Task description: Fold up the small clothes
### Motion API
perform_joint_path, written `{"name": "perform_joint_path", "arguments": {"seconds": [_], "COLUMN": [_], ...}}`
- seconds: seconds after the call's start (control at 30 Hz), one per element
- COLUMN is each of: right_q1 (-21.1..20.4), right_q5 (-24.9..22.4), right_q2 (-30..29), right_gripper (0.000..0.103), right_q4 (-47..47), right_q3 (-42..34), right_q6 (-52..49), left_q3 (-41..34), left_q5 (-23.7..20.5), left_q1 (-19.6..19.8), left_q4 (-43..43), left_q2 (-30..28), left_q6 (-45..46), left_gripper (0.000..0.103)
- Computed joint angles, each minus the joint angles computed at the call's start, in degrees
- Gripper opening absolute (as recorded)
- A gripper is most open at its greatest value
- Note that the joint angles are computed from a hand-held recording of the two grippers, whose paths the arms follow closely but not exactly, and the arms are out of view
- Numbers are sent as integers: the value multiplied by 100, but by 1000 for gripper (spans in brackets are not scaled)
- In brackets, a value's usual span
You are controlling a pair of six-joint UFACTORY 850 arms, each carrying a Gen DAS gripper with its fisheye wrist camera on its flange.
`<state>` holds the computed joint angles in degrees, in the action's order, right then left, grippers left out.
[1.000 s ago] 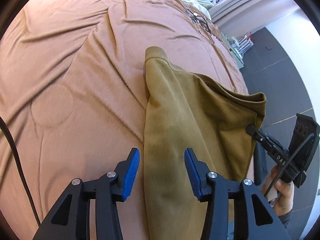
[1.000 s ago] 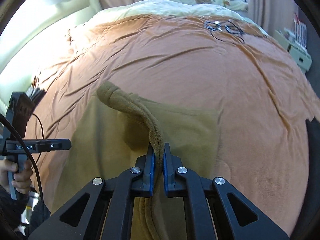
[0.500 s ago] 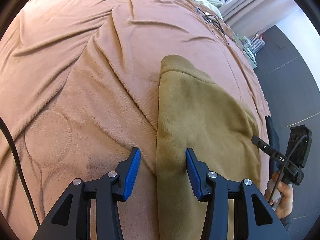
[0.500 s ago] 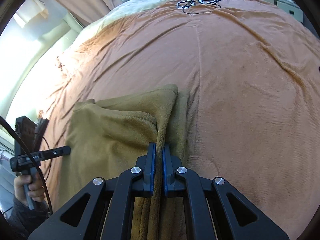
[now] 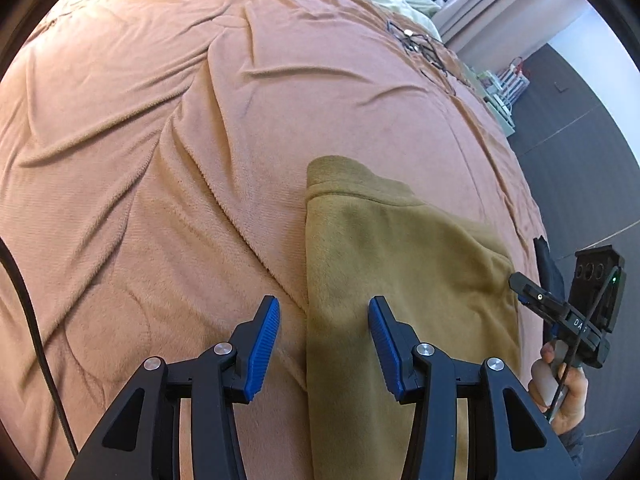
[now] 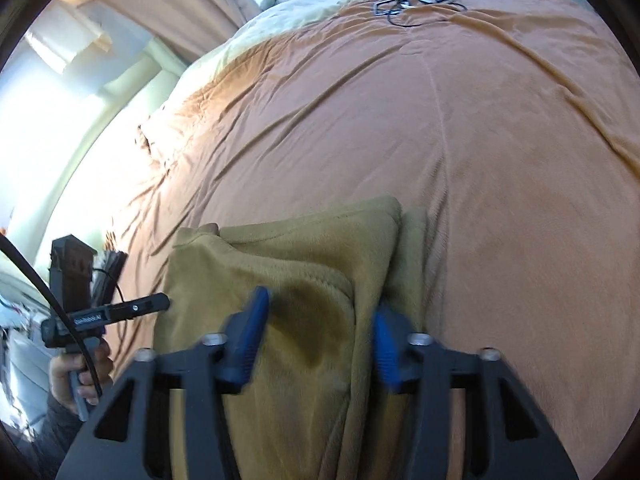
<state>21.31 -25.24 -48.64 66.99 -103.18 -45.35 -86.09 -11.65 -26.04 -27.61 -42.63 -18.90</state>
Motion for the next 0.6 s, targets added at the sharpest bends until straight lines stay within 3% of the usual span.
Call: {"name": "perform_joint_path", "arguments": {"seconds": [0.1,0.27,0.33,0.43,0.53,0.6], "right_q1": [76,171,192,120,-59,-150], "right_q5": [257,770,904,575,14,-272], "right_q2": [56,516,511,336,164,104], "right_gripper": [8,7,7,8,9,10], "right_q4": [-711,100,-424,-817,120,561], "right_q3": [-34,555,541,380,282,241], "right_q6": [665,-631,-211,417,-21,-300], "left_q3": [-37,-142,-201,-396,-764,-879], "left_q5": [-37,-122,-114,-202,-572,-673], "left_q1": [-2,-28,-41,-36,-25,18], "left_q4": [195,1003,1416,1782,2420,2226], "left_q2": [-17,-3,-11,-142,-421,-543], "left_q6": [-140,-834,-1171,-1464,-1975,-1810], "left_gripper": [49,49,49,49,49,49]}}
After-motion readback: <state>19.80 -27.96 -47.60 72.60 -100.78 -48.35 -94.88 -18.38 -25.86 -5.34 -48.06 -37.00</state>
